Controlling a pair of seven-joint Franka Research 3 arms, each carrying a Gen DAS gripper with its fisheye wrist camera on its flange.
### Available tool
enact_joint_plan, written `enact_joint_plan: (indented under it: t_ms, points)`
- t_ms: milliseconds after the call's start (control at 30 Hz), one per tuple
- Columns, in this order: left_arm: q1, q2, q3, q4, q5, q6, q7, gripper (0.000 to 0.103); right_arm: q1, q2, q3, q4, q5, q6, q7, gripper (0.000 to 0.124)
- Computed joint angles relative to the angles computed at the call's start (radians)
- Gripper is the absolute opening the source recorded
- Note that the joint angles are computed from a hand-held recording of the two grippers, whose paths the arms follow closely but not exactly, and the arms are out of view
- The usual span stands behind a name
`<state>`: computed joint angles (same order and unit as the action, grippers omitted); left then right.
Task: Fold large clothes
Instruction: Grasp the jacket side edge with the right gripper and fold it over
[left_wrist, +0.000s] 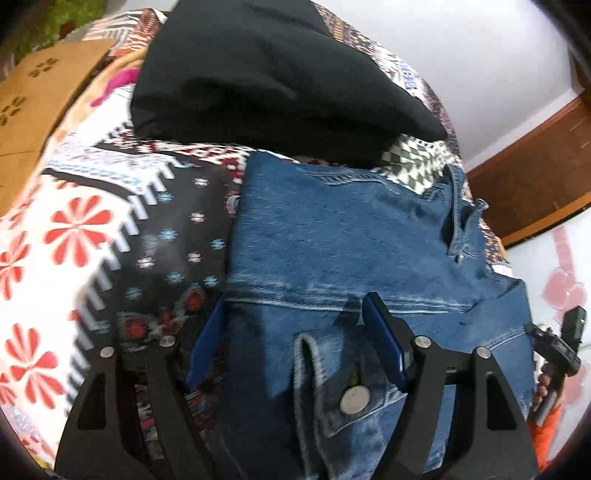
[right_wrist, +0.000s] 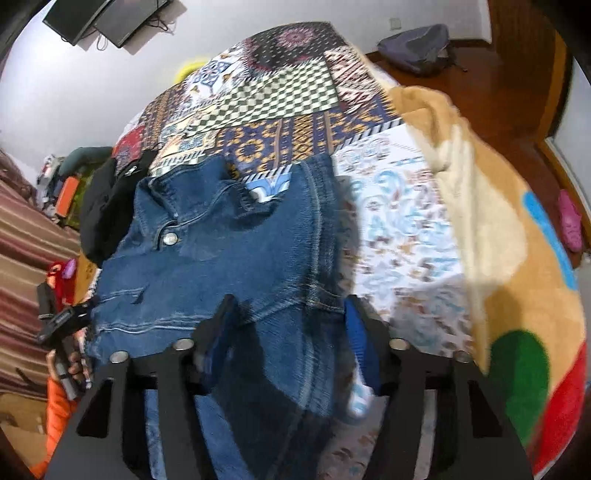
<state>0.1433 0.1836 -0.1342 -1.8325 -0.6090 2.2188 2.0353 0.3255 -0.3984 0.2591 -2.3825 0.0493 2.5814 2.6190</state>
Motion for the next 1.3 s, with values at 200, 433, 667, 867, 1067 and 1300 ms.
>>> enact_joint_plan:
  t_ms: [200,433,667,867,1067,1300]
  points:
    - [-0.024,0.011,-0.010,0.000,0.059,0.062,0.010,0.057,0.040,0.026,-0.050,-0.028,0.107,0.083,-0.038,0.023]
    - [-0.056,-0.043,-0.013,-0.023,0.184,0.139,-0.069,0.013,0.001,0.024,-0.026,0.066,0.079,0.047,-0.076,0.017]
    - [-0.082,-0.157,0.004,-0.039,0.072,0.127,0.050,0.012,-0.033,0.101,-0.018,0.281,-0.066,-0.046,-0.127,0.011]
    - [-0.107,-0.129,0.025,-0.016,0.144,0.166,0.018,0.012,-0.023,0.215,-0.031,0.353,-0.155,-0.144,-0.106,0.011]
    - [-0.078,0.012,0.019,0.057,0.256,0.119,-0.126,0.014,0.007,0.235,-0.064,0.312,-0.195,-0.229,-0.080,0.017]
    - [-0.056,0.001,-0.004,0.010,0.308,0.151,-0.170,0.025,0.028,0.182,-0.036,0.337,-0.286,-0.449,-0.067,0.038]
